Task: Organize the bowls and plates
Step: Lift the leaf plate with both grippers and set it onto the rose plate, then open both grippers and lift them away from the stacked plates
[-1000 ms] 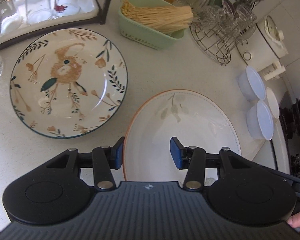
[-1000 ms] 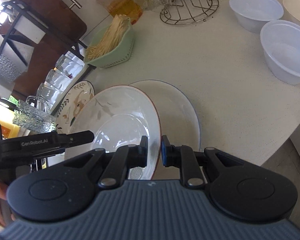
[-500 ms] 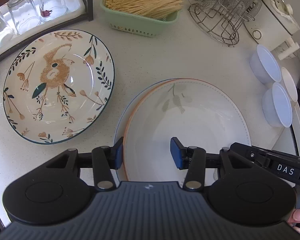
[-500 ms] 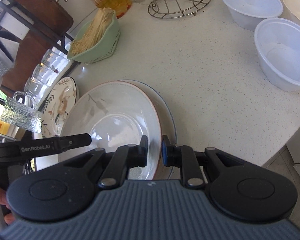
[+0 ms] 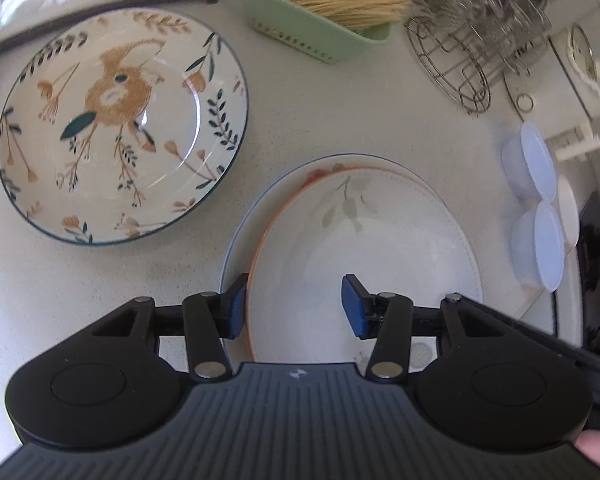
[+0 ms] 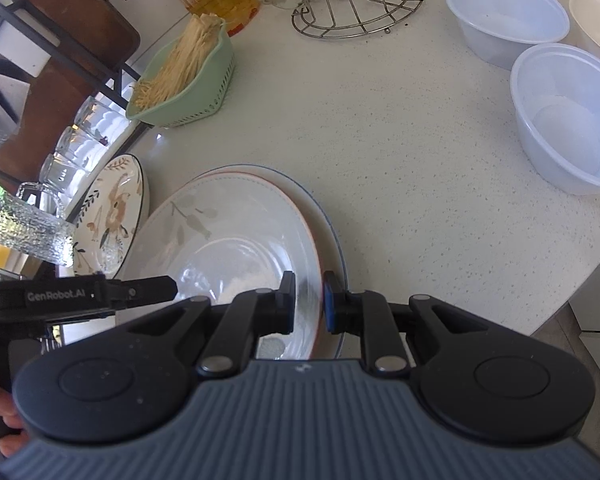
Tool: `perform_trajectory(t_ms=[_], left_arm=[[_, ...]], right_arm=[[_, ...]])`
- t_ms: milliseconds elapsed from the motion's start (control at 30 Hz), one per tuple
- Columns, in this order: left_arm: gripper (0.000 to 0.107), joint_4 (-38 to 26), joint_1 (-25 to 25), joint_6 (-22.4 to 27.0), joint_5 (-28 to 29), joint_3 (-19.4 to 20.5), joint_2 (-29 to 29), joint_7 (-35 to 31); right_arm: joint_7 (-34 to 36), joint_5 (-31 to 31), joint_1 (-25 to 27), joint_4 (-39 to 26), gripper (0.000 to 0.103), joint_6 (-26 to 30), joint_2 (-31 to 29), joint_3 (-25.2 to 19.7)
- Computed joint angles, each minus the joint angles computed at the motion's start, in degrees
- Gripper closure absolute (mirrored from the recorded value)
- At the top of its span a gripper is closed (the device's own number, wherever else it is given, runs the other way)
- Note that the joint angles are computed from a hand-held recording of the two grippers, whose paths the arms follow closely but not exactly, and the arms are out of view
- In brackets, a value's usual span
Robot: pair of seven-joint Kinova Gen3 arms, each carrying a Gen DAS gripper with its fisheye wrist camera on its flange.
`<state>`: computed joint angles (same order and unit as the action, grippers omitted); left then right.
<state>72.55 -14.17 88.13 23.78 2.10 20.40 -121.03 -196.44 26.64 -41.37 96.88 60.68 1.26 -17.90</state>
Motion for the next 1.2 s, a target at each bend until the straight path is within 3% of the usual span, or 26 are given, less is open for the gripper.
perform_trajectory(t_ms=[167, 500, 833, 967, 1100, 1200], left_arm=[[0.054, -2.45, -1.76, 3.54, 2.05, -0.29, 2.07, 3.38], [0.054, -3.70, -2.80, 4.20, 1.58, -0.34, 0.08, 2.16], [0.054, -0.70, -2.72, 0.44, 1.41, -1.15, -3.34, -0.12], [0.054, 1.02, -2.97, -2.05, 2.37, -1.58, -6.17, -2.04], [0.054, 4.67, -4.26, -7.12, 6.86, -2.70, -11.59, -7.51], [0.054, 4.97, -4.80, -7.94, 10.65, -4.05, -14.14, -9.54]], right_arm=[[-0.75, 1.18, -0.64, -0.33, 0.085, 1.10, 0.35, -0.14], [0.54, 2.60, -1.38, -0.88, 0.085, 2.05, 1.41, 0.04], [2.52, 6.60, -3.70, -2.60, 0.087, 5.31, 2.63, 0.74], [2.12, 10.36, -5.58, -4.28, 0.087, 9.62, 3.05, -0.02], [2.46, 16.26, -8.53, -6.47, 0.087, 14.76, 2.83, -0.89], [2.86, 19.61, -9.60, -7.63, 0.087, 16.95, 1.89, -1.57]])
